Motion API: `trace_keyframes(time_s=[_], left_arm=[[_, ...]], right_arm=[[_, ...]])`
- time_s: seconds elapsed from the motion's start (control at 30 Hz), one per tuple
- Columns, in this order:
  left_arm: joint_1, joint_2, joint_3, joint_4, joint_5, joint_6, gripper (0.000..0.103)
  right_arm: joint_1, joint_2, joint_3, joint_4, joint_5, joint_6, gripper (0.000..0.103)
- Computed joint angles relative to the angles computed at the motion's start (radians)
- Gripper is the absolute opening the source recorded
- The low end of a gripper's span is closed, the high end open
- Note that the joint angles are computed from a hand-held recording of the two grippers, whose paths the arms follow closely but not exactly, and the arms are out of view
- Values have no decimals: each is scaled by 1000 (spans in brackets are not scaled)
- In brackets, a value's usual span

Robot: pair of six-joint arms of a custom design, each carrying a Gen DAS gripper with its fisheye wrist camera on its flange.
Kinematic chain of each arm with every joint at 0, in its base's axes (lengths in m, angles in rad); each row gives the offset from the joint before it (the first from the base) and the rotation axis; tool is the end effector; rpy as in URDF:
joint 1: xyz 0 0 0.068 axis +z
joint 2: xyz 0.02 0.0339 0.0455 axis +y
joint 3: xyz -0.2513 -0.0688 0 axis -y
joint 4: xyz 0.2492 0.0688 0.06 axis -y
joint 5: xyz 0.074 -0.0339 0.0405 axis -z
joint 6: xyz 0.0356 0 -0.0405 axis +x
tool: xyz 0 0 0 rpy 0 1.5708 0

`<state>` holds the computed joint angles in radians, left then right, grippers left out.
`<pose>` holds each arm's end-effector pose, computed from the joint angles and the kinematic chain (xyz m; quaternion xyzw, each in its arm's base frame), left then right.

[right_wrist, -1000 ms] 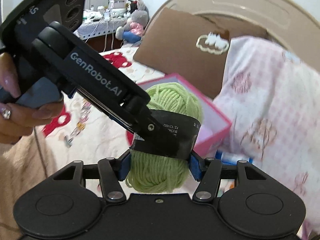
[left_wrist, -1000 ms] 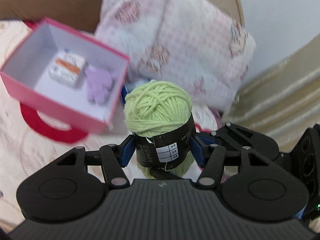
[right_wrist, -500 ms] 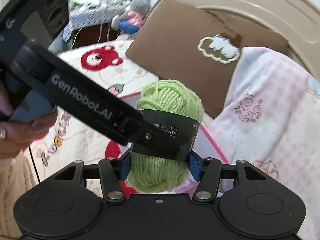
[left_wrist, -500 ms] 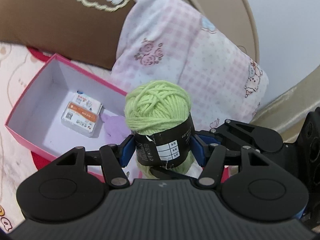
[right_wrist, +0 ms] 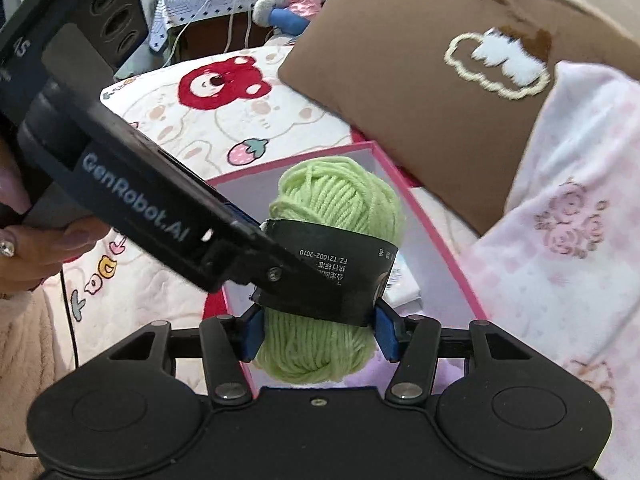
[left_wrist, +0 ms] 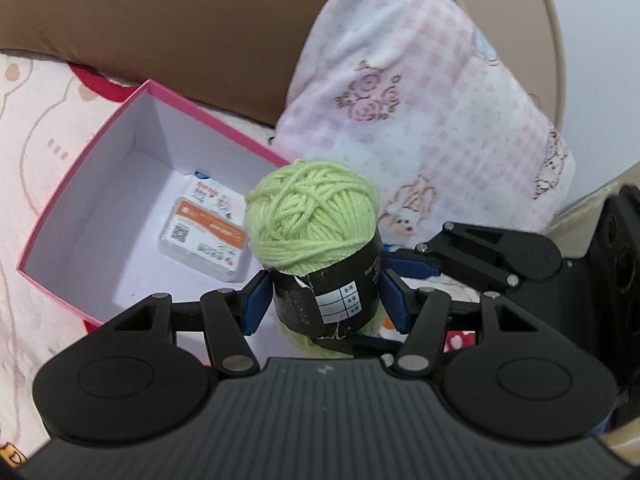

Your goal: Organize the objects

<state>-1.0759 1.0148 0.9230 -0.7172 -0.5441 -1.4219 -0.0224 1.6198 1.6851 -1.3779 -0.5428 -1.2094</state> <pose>0.1174 -0.1788 0.2883 -0.2523 0.8636 -0.2608 0.3499 0.3041 0.0116 0.3396 -0.5629 0.7727 0.1453 0.2548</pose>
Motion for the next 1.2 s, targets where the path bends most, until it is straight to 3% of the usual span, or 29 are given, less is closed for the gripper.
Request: trace_keyframes(time_s=[0.2, 0.5, 1.1, 1.2], left_arm=[[120, -83, -143, 94, 163, 41, 57], [228, -152, -242, 139, 287, 127, 56], [275, -63, -244, 115, 323, 260, 59], [298, -81, -254, 100, 295, 229, 59]], right_arm=[[49, 56, -31, 34, 38, -41, 59], [97, 120, -63, 95, 52, -24, 59], [156, 320, 74, 20, 135, -51, 56], [171, 347, 82, 32, 178, -59, 56]])
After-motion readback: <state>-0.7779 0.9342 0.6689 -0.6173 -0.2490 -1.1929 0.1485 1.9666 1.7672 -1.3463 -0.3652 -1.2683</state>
